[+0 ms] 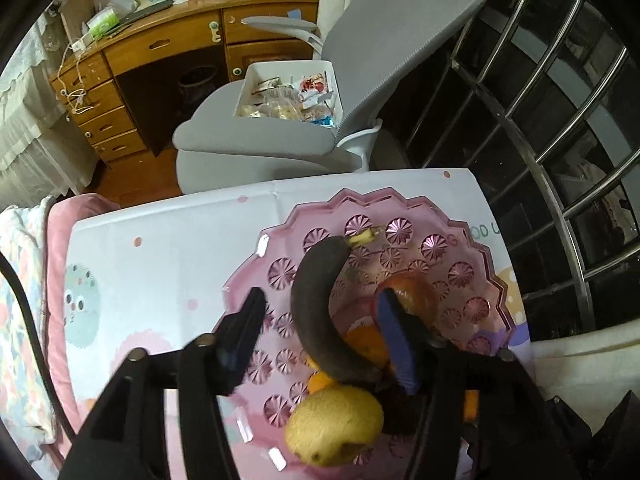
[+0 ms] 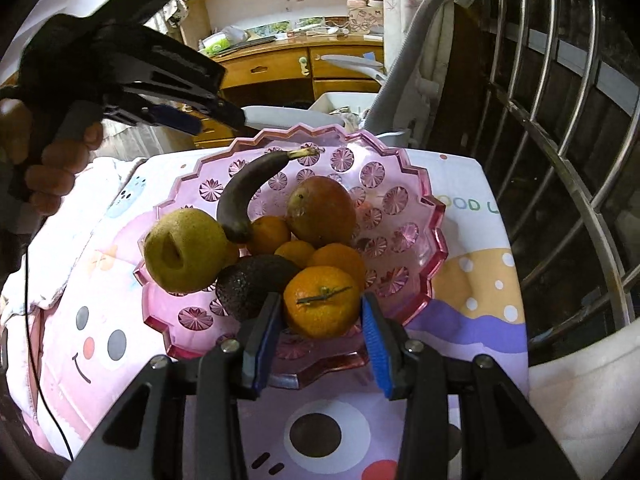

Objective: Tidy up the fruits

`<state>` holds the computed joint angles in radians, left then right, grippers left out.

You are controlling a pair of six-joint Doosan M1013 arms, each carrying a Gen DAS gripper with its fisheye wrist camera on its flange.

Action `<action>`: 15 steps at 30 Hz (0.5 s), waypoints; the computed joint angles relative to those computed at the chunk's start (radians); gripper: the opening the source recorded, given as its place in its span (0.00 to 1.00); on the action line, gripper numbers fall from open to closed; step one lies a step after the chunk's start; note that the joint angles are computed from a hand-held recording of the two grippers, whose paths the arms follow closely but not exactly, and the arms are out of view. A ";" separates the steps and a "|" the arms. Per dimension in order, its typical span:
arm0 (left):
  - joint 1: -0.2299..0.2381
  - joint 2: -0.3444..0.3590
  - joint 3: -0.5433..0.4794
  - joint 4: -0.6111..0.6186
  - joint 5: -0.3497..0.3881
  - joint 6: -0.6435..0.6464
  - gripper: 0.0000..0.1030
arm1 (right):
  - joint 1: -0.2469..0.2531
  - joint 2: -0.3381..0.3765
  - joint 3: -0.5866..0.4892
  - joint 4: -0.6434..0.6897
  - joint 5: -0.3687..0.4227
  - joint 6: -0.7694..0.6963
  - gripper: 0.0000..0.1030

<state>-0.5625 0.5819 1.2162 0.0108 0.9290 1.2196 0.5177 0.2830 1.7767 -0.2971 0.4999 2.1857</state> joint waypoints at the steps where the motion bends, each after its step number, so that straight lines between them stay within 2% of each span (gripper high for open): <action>1: 0.001 -0.011 0.011 0.000 -0.004 -0.004 0.62 | 0.002 -0.003 -0.002 0.009 0.001 0.001 0.45; 3: 0.006 -0.038 0.042 -0.006 -0.011 -0.011 0.64 | 0.008 -0.010 -0.005 0.017 0.007 0.008 0.52; 10: 0.017 -0.145 0.166 -0.042 -0.031 0.006 0.67 | 0.056 -0.038 -0.015 -0.066 0.090 0.165 0.60; 13: 0.018 -0.204 0.240 -0.055 -0.050 0.010 0.76 | 0.092 -0.054 -0.015 -0.094 0.154 0.272 0.62; 15: 0.020 -0.239 0.288 -0.068 -0.057 0.012 0.77 | 0.111 -0.064 -0.008 -0.084 0.179 0.316 0.64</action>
<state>-0.5428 0.3426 1.5040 -0.0570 0.8721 1.2318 0.6282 0.2186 1.7682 -0.3810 0.6790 2.5017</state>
